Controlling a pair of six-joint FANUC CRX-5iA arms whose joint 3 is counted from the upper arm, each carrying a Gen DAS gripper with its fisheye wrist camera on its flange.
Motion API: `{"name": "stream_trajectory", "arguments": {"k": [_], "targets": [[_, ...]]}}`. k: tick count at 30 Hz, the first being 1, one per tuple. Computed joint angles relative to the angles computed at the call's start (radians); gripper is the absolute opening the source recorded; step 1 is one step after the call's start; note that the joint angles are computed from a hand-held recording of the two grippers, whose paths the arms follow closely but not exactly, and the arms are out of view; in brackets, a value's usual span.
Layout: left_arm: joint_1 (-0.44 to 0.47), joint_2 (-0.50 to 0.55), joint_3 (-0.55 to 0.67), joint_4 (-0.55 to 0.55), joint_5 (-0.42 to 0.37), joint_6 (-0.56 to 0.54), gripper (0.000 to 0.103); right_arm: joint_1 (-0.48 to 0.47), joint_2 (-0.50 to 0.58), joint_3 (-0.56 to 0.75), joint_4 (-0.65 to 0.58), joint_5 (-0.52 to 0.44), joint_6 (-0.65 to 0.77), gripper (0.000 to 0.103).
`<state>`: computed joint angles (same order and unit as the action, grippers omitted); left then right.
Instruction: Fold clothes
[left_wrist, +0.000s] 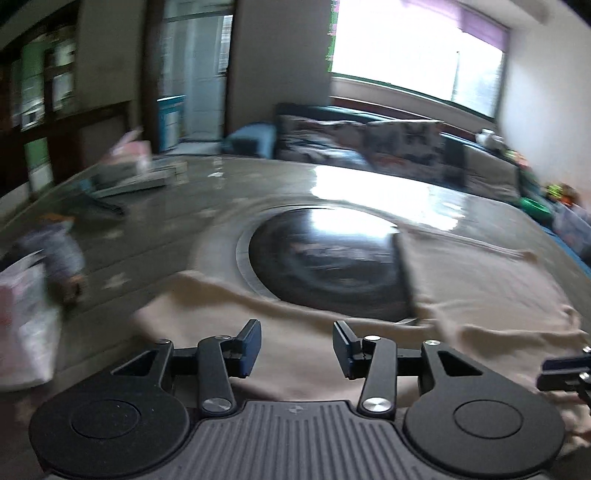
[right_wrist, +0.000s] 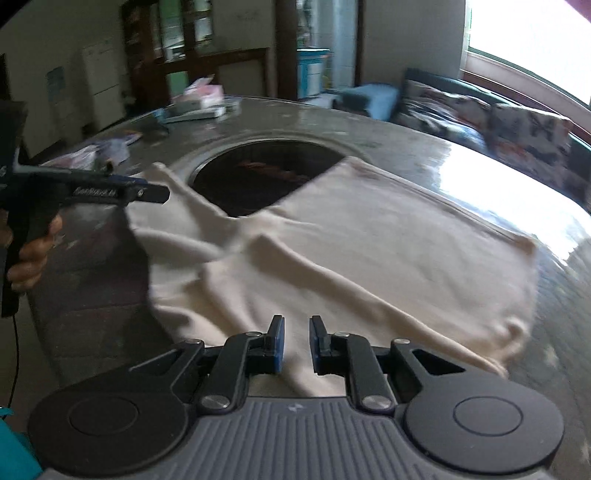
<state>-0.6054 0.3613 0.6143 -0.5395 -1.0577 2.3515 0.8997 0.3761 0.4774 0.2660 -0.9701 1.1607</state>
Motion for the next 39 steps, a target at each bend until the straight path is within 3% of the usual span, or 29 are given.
{"name": "stream_trajectory", "arguments": {"k": [9, 14, 20, 24, 27, 29, 34, 39], "targets": [[0.011, -0.045, -0.044, -0.099, -0.106, 0.127, 0.052, 0.011, 0.064, 0.103, -0.041, -0.03, 0.078, 0.014], [0.022, -0.044, -0.04, -0.111, -0.125, 0.171, 0.055, 0.014, 0.1, 0.152, -0.073, -0.055, 0.116, 0.014], [0.056, -0.029, -0.032, -0.069, -0.118, 0.184, 0.053, 0.02, 0.069, 0.113, -0.056, -0.028, 0.101, 0.014], [0.061, -0.025, -0.031, -0.064, -0.113, 0.199, 0.033, 0.02, 0.044, 0.078, -0.027, -0.004, 0.063, 0.015], [0.061, -0.021, -0.029, -0.073, -0.113, 0.205, 0.013, 0.019, 0.026, 0.052, -0.011, 0.01, 0.036, 0.015], [0.062, -0.023, -0.027, -0.074, -0.109, 0.214, 0.006, 0.018, 0.014, 0.034, 0.0, 0.019, 0.02, 0.015], [0.033, -0.046, -0.018, -0.083, -0.01, 0.196, 0.005, 0.014, -0.029, -0.028, 0.038, 0.063, -0.047, 0.015], [-0.008, -0.046, 0.012, -0.009, 0.179, 0.061, 0.005, 0.003, -0.083, -0.116, 0.103, 0.11, -0.167, 0.015]]}}
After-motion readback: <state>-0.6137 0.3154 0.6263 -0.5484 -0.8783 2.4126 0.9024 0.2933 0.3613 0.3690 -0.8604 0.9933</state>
